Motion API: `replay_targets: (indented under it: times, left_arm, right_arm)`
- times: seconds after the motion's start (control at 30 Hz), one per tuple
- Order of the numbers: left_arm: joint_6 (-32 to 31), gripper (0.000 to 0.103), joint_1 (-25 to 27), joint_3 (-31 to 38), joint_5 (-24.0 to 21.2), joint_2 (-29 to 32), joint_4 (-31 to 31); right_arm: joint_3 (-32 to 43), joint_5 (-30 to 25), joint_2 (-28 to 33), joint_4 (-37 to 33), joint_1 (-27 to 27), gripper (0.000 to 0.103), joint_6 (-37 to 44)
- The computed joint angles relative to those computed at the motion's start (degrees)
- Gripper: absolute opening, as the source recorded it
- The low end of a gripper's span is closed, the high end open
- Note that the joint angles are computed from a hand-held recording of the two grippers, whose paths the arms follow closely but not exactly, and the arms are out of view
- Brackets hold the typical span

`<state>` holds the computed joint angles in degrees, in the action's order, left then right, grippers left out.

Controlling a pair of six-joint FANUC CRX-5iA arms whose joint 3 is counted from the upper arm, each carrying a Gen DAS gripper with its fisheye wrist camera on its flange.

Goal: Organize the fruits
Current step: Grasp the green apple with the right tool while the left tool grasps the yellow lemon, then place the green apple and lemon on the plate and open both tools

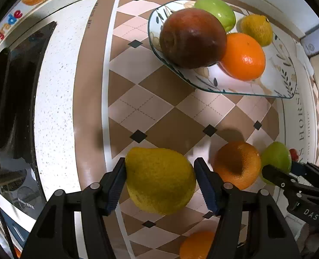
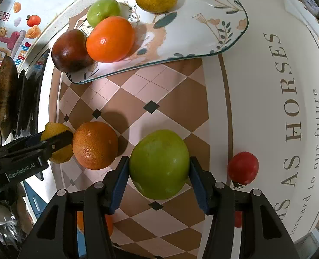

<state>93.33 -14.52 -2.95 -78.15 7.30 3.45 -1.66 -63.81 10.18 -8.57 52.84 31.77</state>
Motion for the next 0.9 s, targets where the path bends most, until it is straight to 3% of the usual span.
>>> replay_targets:
  times: [0.13,0.4,0.73,0.9]
  left_arm:
    - [-1.29,0.061,-0.81,1.64,-1.56,1.71,-1.05]
    - [-2.54,0.061,0.99,1.14,-2.92,4.13,3.54]
    - [-1.42,0.060,0.47,-1.59,-0.17,-1.39,0.94]
    - [-2.48,0.060,1.01,1.82,0.42,-2.91,2.71]
  right_arm:
    - [-0.73,0.33,-0.87,-0.58,-0.57,0.058,-0.44]
    - [-1.08,0.55,-1.18,-1.29,-0.67,0.058,-1.10]
    - [-0.63,-0.04,-0.59,2.00,0.88,0.057,-1.08]
    - [-0.60,0.84,-2.02,2.88,0.37,0.057,-1.41]
